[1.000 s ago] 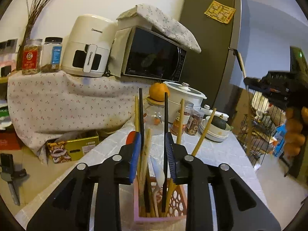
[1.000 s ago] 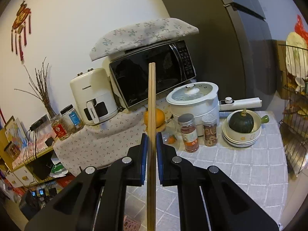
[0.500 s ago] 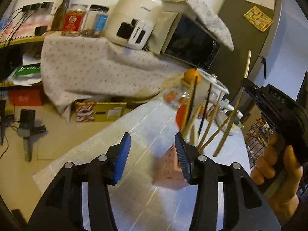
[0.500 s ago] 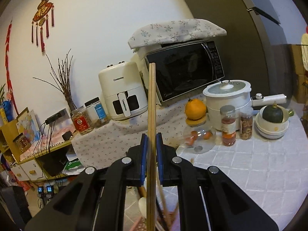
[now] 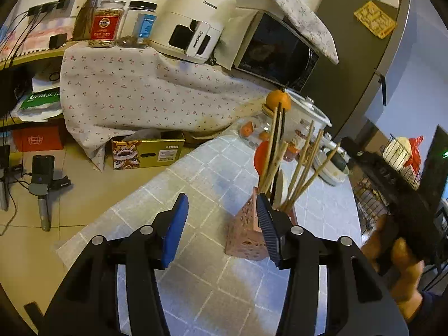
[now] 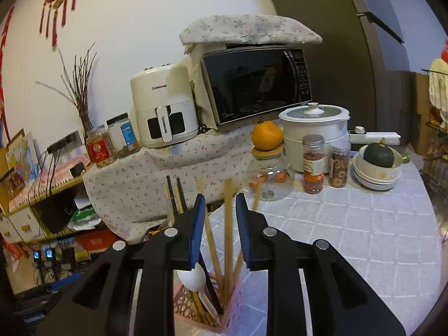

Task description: Organize utensils

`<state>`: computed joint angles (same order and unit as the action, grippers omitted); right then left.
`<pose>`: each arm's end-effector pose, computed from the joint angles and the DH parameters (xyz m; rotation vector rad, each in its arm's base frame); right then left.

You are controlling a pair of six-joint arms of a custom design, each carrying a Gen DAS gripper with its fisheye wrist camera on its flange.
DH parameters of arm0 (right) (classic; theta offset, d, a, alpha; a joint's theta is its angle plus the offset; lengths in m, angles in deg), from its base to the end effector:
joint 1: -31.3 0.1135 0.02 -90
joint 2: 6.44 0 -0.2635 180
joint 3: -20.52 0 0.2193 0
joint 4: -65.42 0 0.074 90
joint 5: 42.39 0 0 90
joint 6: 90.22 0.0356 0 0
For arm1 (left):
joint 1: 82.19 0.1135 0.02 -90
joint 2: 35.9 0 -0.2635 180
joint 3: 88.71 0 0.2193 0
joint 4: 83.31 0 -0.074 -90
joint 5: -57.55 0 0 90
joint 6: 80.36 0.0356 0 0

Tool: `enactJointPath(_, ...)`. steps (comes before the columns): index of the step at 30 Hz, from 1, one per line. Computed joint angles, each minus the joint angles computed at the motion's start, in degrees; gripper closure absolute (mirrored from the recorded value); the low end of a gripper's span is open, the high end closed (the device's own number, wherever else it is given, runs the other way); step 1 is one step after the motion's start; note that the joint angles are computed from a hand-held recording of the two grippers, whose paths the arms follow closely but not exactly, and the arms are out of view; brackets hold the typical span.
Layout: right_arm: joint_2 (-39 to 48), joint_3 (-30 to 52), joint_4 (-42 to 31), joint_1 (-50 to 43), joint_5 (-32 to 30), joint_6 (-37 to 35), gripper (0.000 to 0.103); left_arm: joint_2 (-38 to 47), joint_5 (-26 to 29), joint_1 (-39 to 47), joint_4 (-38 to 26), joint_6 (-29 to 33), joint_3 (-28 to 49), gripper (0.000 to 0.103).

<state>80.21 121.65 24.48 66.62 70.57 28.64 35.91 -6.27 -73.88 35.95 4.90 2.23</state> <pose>0.2630 0.1694 0.3838 0.1379 2.0024 0.3126 0.2241 0.0169 0.3653 -0.0221 2.2540 -0.4897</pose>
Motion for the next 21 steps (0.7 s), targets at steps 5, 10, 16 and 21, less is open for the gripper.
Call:
enactJointPath(5, -5.3, 3.9, -10.7, -0.8, -2.6, 2.6, 0.063, 1.4, -5.2, -4.4, -9.1, 1.3, 8.4, 0.054)
enactJointPath(10, -10.4, 8.2, -22.4, 0.8, -5.3, 5.5, 0.053, 2.0, -14.9, -12.0, -18.5, 3.9, 19.0, 0.051)
enactJointPath(16, -14.6, 14.7, -34.4, 7.2, -2.0, 8.5, 0.046, 4.5, -22.0, -17.9, -29.7, 4.3, 34.3, 0.035)
enactJointPath(21, -14.0, 25.4, -46.8, 15.4, 3.5, 11.2, 0.036, 7.1, -28.4, -25.3, -40.6, -0.3, 49.0, 0.027)
